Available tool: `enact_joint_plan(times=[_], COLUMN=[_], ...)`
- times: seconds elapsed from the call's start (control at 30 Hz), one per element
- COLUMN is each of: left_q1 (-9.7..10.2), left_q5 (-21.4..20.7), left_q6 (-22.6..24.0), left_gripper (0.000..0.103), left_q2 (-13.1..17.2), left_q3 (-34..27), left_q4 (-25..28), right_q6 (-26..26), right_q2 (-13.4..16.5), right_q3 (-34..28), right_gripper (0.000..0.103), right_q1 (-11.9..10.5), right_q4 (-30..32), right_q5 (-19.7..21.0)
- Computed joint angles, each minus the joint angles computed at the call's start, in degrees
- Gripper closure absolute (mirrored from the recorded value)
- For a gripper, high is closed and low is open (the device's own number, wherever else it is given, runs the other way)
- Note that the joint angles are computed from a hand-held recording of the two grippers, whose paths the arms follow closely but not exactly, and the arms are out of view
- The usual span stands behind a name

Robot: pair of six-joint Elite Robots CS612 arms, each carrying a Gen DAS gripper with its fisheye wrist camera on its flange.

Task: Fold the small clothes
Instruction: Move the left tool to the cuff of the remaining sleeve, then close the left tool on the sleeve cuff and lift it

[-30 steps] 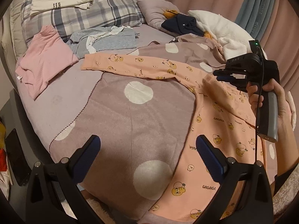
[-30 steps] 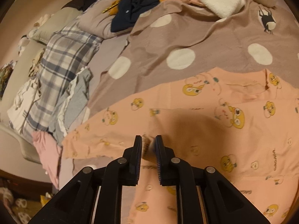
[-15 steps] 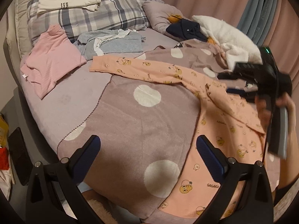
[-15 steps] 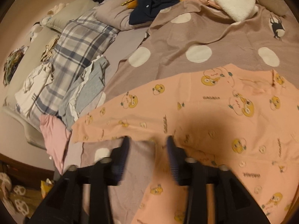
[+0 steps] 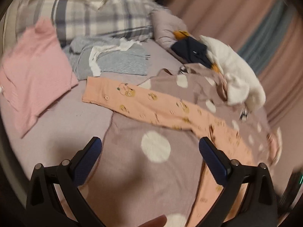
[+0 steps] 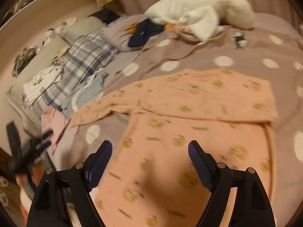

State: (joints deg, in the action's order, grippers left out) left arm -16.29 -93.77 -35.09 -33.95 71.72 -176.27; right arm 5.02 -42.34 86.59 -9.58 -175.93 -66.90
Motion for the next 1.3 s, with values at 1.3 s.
enact_joint_plan(times=[1.3], left_q1=[7.98], left_q5=[-22.78], left_q6=[-18.89], left_gripper=[0.007], left_q2=[16.42], left_q3=[-25.62], left_q4=[10.23], right_q6=[-5.63], right_q2=[0.04], right_q3=[1.37], right_gripper=[0.021], right_q1=[2.33], right_q4=[6.16], right_q5=[-23.53])
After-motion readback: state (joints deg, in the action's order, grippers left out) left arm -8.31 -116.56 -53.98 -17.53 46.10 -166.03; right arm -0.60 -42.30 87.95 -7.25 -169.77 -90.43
